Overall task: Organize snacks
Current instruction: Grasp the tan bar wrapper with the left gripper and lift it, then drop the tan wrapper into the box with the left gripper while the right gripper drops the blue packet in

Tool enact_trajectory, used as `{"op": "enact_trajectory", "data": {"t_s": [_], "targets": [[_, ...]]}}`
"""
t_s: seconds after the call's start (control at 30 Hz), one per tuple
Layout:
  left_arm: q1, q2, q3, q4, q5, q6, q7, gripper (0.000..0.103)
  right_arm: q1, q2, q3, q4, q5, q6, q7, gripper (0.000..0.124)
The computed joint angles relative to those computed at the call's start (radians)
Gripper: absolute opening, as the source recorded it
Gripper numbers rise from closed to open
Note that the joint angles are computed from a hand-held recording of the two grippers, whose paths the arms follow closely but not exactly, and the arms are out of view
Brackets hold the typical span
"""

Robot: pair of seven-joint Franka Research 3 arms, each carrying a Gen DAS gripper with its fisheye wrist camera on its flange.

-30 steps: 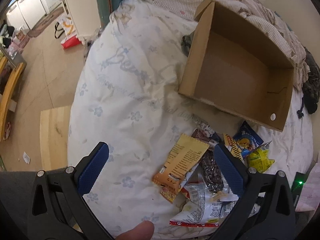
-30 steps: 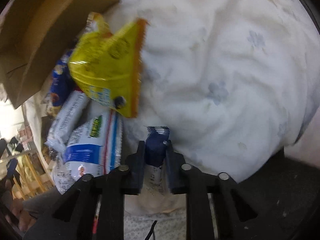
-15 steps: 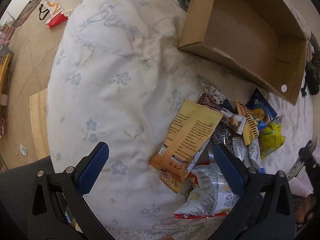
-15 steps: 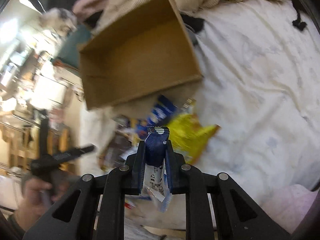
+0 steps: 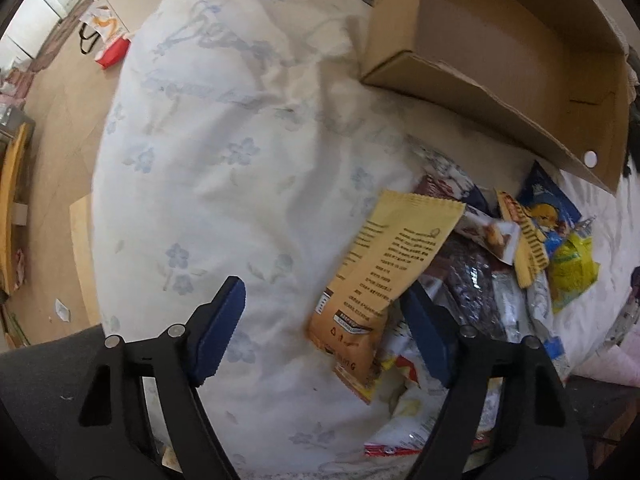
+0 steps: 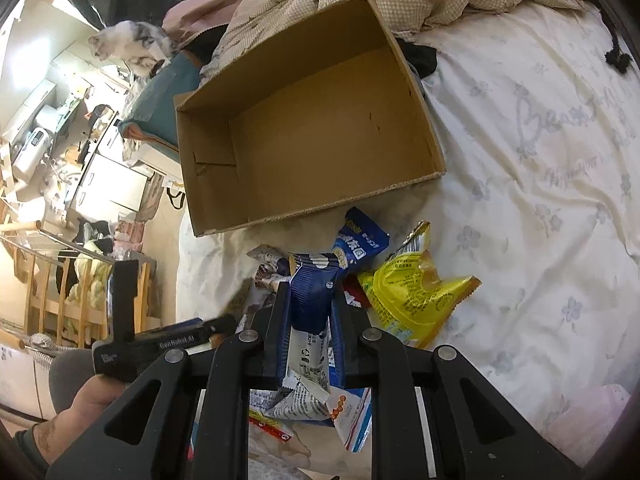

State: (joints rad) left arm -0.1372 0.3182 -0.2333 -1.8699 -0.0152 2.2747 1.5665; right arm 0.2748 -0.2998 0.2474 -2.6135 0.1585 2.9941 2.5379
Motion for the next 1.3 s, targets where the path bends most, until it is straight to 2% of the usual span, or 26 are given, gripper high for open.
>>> {"op": "enact_trajectory", "data": {"t_s": [0.07, 0.1, 0.13, 0.2, 0.23, 0.33, 0.4, 0.47, 0.57, 0.63, 0.8, 0.97, 1.07, 1.2, 1.3], "targets": [[0.002, 0.015, -0.003, 0.011, -0.006, -0.022, 0.009, 0.056, -0.002, 0.004, 0.001, 0.004, -0.004, 0.001, 0.0, 0.019], [0.003, 0.028, -0.006, 0.025, -0.015, -0.038, 0.014, 0.05, -0.003, 0.002, 0.003, 0.002, -0.006, 0.002, 0.001, 0.019], [0.001, 0.04, -0.007, 0.034, -0.013, -0.057, 0.018, 0.038, -0.005, 0.0, 0.005, 0.001, -0.008, 0.0, 0.004, 0.019], [0.0, 0.046, -0.004, 0.034, -0.005, -0.065, 0.021, 0.025, -0.004, 0.002, 0.004, 0.002, -0.01, -0.006, 0.005, 0.019], [-0.005, 0.036, -0.002, 0.017, 0.004, -0.041, 0.009, 0.021, -0.004, 0.005, 0.003, 0.005, -0.01, -0.012, 0.005, 0.019], [-0.022, -0.016, 0.003, -0.043, 0.056, 0.052, -0.018, 0.02, -0.02, 0.004, 0.015, 0.009, -0.032, -0.03, 0.024, 0.019], [-0.006, -0.052, -0.015, -0.075, 0.01, 0.098, 0.03, 0.02, -0.022, 0.002, 0.017, 0.006, -0.042, -0.036, 0.036, 0.019], [-0.008, -0.074, -0.012, -0.095, 0.004, 0.119, 0.026, 0.02, -0.029, 0.0, 0.023, 0.006, -0.057, -0.04, 0.052, 0.019], [0.008, -0.087, -0.012, -0.096, -0.073, 0.087, 0.022, 0.02, -0.044, -0.006, 0.035, 0.004, -0.083, -0.037, 0.082, 0.019], [0.029, -0.11, -0.005, -0.113, -0.124, 0.096, 0.041, 0.02, -0.062, -0.013, 0.051, 0.0, -0.102, -0.032, 0.117, 0.019], [0.042, -0.185, -0.001, -0.158, -0.228, 0.206, 0.087, 0.02, -0.115, -0.052, 0.099, -0.018, -0.145, 0.048, 0.176, 0.019], [0.026, -0.196, 0.004, -0.074, -0.263, 0.217, 0.109, 0.02, -0.184, -0.105, 0.141, -0.018, -0.149, 0.108, 0.178, 0.019], [0.016, -0.158, 0.001, 0.017, -0.253, 0.188, 0.112, 0.02, -0.24, -0.113, 0.165, 0.014, -0.151, 0.111, 0.158, 0.019], [-0.001, -0.104, -0.011, 0.11, -0.219, 0.192, 0.112, 0.02, -0.379, -0.106, 0.246, 0.075, -0.22, 0.073, 0.164, 0.019], [-0.019, -0.063, -0.02, 0.164, -0.171, 0.205, 0.103, 0.02, -0.423, -0.077, 0.249, 0.115, -0.28, 0.036, 0.169, 0.019]]}}
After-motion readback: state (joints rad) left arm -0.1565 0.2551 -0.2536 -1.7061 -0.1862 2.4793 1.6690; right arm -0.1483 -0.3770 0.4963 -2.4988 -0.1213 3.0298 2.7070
